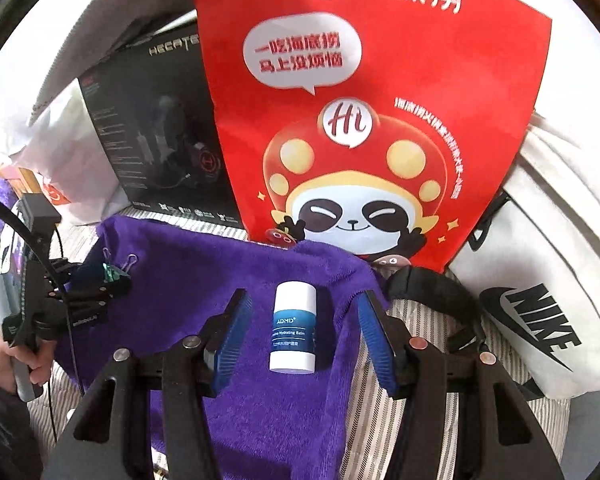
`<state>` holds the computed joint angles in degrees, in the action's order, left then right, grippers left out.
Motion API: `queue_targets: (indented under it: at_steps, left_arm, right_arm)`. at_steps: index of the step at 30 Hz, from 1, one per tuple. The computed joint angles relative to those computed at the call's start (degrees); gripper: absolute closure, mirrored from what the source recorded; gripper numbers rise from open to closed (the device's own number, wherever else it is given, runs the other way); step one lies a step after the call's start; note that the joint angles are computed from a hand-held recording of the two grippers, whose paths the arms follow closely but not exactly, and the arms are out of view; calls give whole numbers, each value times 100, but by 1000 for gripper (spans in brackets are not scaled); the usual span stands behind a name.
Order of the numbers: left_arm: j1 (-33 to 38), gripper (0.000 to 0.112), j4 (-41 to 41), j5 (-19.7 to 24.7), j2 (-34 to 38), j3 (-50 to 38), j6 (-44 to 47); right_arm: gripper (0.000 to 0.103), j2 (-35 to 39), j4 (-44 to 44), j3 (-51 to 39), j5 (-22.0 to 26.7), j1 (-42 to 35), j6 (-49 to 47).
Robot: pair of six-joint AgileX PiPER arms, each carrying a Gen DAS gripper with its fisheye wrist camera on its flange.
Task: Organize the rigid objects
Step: 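Lower the binder clip onto the purple towel and open the left tool, then grasp the white tape roll with the left tool while the right tool grasps the pink-lidded jar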
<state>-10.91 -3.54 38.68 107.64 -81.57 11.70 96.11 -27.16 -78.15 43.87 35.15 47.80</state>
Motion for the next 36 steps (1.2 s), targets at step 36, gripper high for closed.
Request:
queue_targets:
  at_steps: [36]
  left_arm:
    - [-272,55,-573,367,-4495,4390,323]
  right_arm:
    - [38,-2049,-1565,2234,1290,3168,4435]
